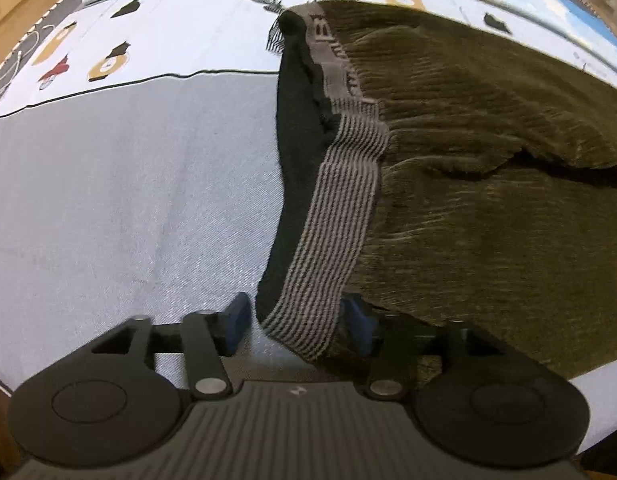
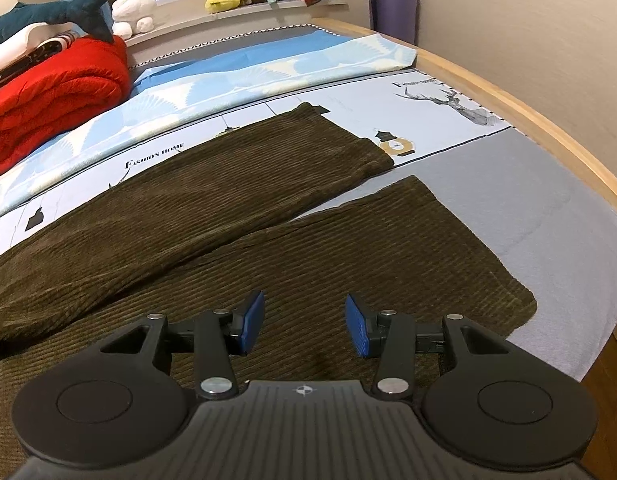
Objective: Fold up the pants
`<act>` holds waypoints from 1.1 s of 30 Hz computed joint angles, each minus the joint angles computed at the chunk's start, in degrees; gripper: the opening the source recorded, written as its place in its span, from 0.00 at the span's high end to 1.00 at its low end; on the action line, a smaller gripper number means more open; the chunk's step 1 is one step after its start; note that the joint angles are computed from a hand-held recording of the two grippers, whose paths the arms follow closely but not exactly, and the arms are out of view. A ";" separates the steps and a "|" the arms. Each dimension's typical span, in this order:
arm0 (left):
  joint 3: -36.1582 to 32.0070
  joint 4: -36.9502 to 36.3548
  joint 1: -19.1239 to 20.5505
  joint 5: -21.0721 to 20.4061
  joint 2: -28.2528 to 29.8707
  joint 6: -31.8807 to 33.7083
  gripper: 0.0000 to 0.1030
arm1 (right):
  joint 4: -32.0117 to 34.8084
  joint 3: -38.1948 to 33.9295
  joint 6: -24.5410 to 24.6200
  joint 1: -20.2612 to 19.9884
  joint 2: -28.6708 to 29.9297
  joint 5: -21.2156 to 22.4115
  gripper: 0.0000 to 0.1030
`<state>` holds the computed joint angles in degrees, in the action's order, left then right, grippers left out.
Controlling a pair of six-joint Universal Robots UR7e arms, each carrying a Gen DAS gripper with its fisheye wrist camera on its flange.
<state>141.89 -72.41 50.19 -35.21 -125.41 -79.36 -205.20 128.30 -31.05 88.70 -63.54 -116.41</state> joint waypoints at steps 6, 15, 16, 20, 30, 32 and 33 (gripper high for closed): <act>0.58 -3.80 0.83 -0.38 1.43 4.24 0.47 | -0.09 0.23 -0.01 0.01 -0.08 -0.18 0.55; 0.09 2.26 -1.85 -0.07 -0.20 0.61 0.62 | 0.38 -0.11 0.36 0.74 0.64 -0.71 0.54; -0.04 2.75 -1.76 -0.36 -0.51 0.28 0.62 | 0.38 -0.13 0.22 0.87 0.80 -0.72 0.54; -0.65 3.59 -2.04 -1.53 -0.13 -1.30 0.60 | 0.60 -0.40 -0.48 1.52 1.47 -1.11 0.54; 0.31 5.75 -9.69 3.53 -5.54 -6.18 0.54 | 1.08 -0.50 -0.87 0.97 1.17 -1.92 0.54; 2.09 -0.93 -9.76 3.43 -5.64 1.46 0.54 | 1.93 -0.50 0.04 0.60 0.73 -1.82 0.54; 2.92 -5.69 -8.87 2.42 -4.90 6.65 0.53 | 2.28 -0.51 0.19 0.49 0.62 -1.92 0.55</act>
